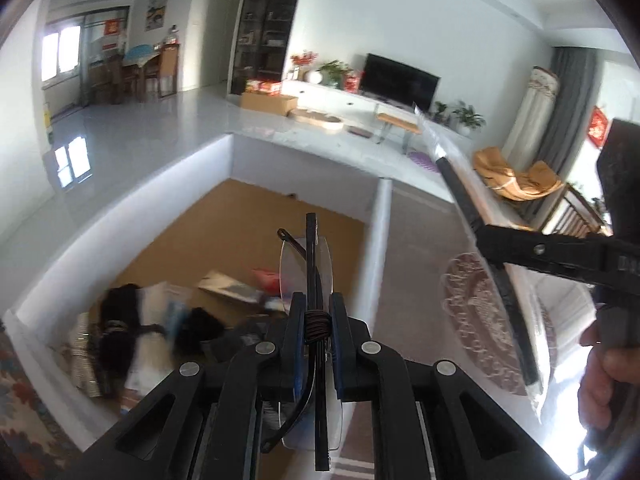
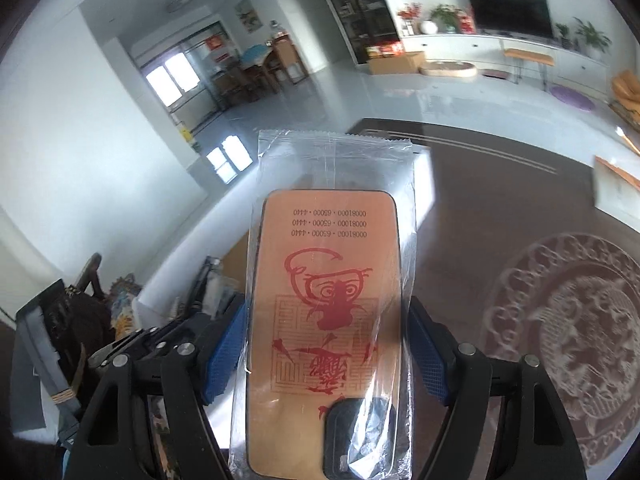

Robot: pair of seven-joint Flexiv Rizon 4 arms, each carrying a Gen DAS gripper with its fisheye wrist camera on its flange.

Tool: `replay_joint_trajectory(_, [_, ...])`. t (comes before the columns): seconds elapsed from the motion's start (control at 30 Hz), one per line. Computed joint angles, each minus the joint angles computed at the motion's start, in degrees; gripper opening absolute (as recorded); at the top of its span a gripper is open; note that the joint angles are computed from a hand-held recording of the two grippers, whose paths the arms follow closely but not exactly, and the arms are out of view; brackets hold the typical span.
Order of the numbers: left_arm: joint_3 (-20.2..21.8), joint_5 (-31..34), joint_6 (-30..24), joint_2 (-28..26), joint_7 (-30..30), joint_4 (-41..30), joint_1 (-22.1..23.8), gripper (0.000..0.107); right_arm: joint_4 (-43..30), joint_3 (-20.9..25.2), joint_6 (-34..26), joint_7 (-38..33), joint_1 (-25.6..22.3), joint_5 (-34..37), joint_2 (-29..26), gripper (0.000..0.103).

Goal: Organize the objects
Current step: 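Carry the eyeglasses and bagged card over the bin and open both grippers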

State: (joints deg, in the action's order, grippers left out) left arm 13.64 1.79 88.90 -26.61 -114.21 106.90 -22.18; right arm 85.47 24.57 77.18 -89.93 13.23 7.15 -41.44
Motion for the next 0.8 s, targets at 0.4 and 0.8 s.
replay_joint_trajectory(0.4, [6.39,10.62,-15.47,0.98,-10.1,0.58,2.2,0.073,-22.99,-1.25,-17.79,-0.27,13.02,-5.39,-16.39,0.078])
replay_joint_trajectory(0.8, [14.42,32.31,-34.32,2.43,-32.69,-8.86,-9.77,0.101,-11.17,-13.89,-9.71,5.35,17.3,-9.48,-7.84,0.096])
